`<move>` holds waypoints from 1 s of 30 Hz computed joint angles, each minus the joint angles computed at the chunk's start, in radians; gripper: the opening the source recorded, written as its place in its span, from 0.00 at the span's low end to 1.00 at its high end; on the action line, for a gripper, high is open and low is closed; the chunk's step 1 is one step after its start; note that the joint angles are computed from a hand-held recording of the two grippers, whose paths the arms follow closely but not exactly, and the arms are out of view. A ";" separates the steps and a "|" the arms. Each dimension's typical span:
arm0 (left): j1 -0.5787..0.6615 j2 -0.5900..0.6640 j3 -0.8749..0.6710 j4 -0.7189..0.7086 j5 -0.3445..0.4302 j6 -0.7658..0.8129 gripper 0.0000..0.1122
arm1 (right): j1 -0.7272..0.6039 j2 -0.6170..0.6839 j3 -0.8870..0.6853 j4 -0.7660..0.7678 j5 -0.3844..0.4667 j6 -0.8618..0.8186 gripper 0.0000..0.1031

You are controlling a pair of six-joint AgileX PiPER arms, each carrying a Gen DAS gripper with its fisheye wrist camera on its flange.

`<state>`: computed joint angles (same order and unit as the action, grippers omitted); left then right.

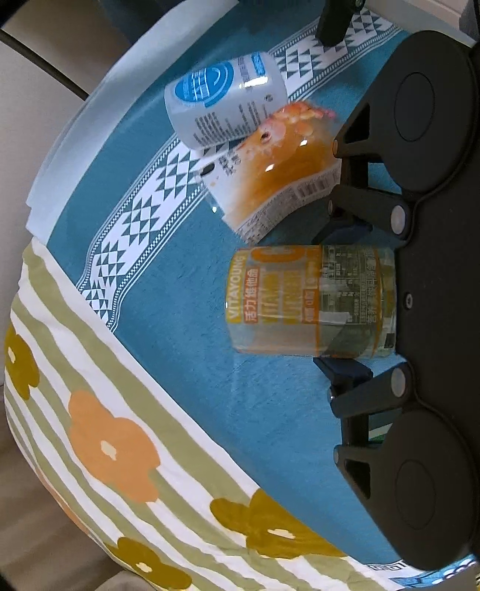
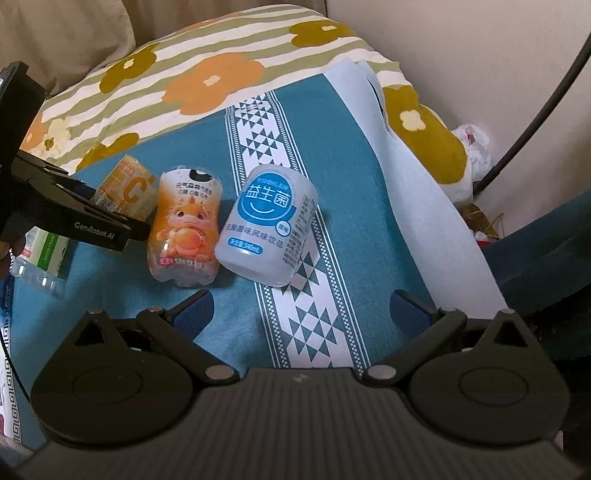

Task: Flip cup upright
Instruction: 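Close the left gripper on the cup and lift it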

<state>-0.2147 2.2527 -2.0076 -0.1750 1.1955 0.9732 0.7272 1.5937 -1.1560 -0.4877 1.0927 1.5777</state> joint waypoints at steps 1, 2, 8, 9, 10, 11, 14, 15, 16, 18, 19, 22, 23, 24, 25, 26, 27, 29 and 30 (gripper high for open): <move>0.003 -0.018 0.020 -0.005 -0.006 -0.002 0.56 | 0.003 -0.003 -0.002 -0.002 0.004 -0.002 1.00; 0.007 -0.039 0.045 -0.011 -0.015 -0.003 0.56 | 0.007 -0.006 -0.005 -0.005 0.008 -0.005 1.00; 0.040 -0.172 0.181 -0.049 -0.063 -0.031 0.56 | 0.045 -0.050 -0.008 -0.033 0.046 -0.015 1.00; 0.048 -0.201 0.211 -0.056 -0.074 -0.037 0.56 | 0.054 -0.060 -0.007 -0.038 0.052 -0.017 1.00; 0.057 -0.231 0.243 -0.064 -0.085 -0.043 0.56 | 0.062 -0.069 -0.005 -0.042 0.056 -0.021 1.00; 0.065 -0.257 0.269 -0.070 -0.094 -0.048 0.56 | 0.070 -0.076 -0.006 -0.046 0.061 -0.027 1.00; 0.097 -0.351 0.364 -0.092 -0.121 -0.067 0.56 | 0.100 -0.102 -0.007 -0.066 0.077 -0.041 1.00; 0.109 -0.382 0.397 -0.100 -0.132 -0.072 0.56 | 0.110 -0.111 -0.008 -0.072 0.081 -0.048 1.00; 0.120 -0.408 0.424 -0.108 -0.138 -0.077 0.56 | 0.120 -0.119 -0.010 -0.078 0.085 -0.057 1.00; 0.147 -0.468 0.487 -0.126 -0.153 -0.093 0.56 | 0.138 -0.135 -0.014 -0.093 0.090 -0.076 1.00; 0.160 -0.494 0.512 -0.135 -0.155 -0.102 0.56 | 0.146 -0.142 -0.016 -0.100 0.092 -0.087 1.00; 0.203 -0.578 0.602 -0.162 -0.166 -0.132 0.56 | 0.162 -0.156 -0.017 -0.114 0.088 -0.127 1.00; 0.218 -0.604 0.633 -0.170 -0.173 -0.142 0.56 | 0.165 -0.159 -0.014 -0.117 0.080 -0.142 1.00; 0.231 -0.631 0.665 -0.174 -0.182 -0.155 0.56 | 0.167 -0.162 -0.008 -0.118 0.069 -0.155 1.00; 0.241 -0.650 0.686 -0.175 -0.186 -0.170 0.56 | 0.166 -0.163 -0.004 -0.116 0.056 -0.169 1.00; 0.255 -0.671 0.711 -0.179 -0.191 -0.186 0.56 | 0.163 -0.166 0.003 -0.112 0.040 -0.185 1.00; 0.269 -0.684 0.729 -0.184 -0.193 -0.195 0.56 | 0.161 -0.167 0.009 -0.108 0.024 -0.198 1.00; 0.293 -0.712 0.777 -0.189 -0.208 -0.215 0.56 | 0.156 -0.166 0.020 -0.098 -0.008 -0.227 1.00; 0.304 -0.722 0.801 -0.190 -0.216 -0.225 0.56 | 0.153 -0.164 0.025 -0.092 -0.022 -0.241 1.00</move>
